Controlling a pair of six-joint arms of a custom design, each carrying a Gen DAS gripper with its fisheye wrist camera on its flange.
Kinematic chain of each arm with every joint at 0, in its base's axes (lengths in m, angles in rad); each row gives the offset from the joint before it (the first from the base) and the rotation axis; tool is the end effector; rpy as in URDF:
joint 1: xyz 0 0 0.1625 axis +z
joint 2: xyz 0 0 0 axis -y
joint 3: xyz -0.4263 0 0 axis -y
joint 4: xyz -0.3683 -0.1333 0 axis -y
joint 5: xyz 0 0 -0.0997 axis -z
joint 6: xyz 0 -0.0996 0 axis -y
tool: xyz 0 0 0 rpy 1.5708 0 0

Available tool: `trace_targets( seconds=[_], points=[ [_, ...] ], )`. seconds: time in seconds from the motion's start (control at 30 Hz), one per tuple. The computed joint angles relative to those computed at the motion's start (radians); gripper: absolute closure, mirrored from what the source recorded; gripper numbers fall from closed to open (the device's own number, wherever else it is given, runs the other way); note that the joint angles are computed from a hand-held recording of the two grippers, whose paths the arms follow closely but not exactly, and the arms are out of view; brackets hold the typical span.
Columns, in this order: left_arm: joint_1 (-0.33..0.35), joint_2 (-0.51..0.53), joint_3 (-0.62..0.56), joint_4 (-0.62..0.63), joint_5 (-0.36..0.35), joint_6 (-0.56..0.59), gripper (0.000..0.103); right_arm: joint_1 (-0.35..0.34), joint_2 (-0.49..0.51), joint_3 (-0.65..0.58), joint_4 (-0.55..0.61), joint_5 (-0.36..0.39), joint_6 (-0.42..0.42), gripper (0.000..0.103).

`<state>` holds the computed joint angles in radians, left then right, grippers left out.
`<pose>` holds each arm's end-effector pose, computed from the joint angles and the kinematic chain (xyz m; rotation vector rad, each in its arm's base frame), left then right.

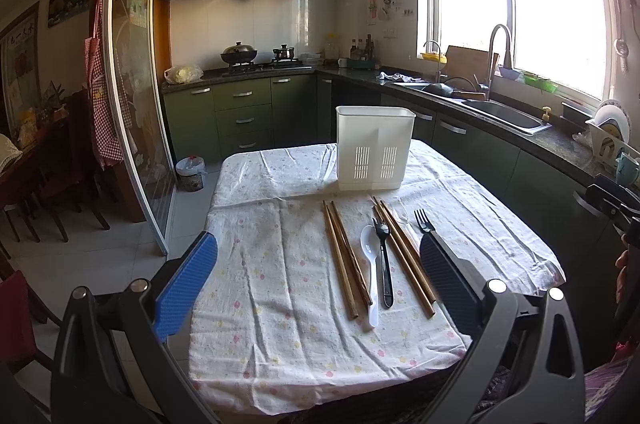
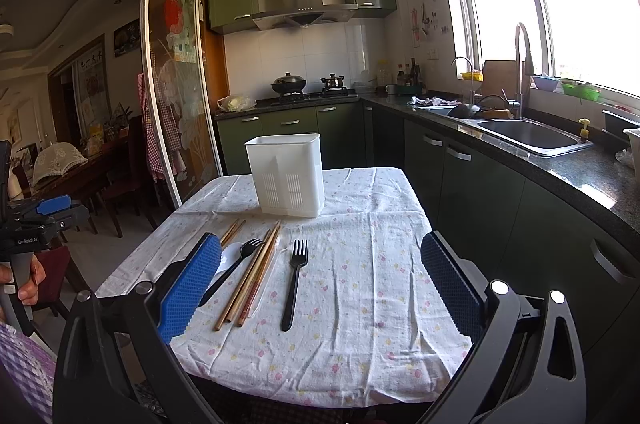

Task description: Organize utensils

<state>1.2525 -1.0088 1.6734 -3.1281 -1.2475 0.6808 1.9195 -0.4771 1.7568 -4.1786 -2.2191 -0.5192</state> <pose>-0.0478 -0.6720 0.3145 1.0110 2.2539 -1.0869 0.2688 -0.5252 0.0832 0.3604 -2.0173 1.4887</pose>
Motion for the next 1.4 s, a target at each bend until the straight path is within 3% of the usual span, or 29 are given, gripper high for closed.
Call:
trace_targets(
  seconds=[0.67,0.97,1.17,1.4],
  points=[
    [0.003,0.006,0.002,0.001,0.006,0.004,0.007,-0.005,0.008,-0.006,0.006,0.003,0.007,0.004],
    [0.007,0.021,-0.023,0.048,0.014,-0.012,0.007,-0.014,0.001,-0.011,0.062,-0.001,0.031,0.004],
    [0.008,0.096,-0.177,0.294,0.073,-0.09,0.007,-0.036,-0.047,-0.05,0.328,0.01,0.104,0.004],
    [0.002,0.265,-0.443,0.576,0.158,-0.166,0.007,-0.083,-0.055,-0.207,0.801,0.007,0.255,0.004]
  ],
)
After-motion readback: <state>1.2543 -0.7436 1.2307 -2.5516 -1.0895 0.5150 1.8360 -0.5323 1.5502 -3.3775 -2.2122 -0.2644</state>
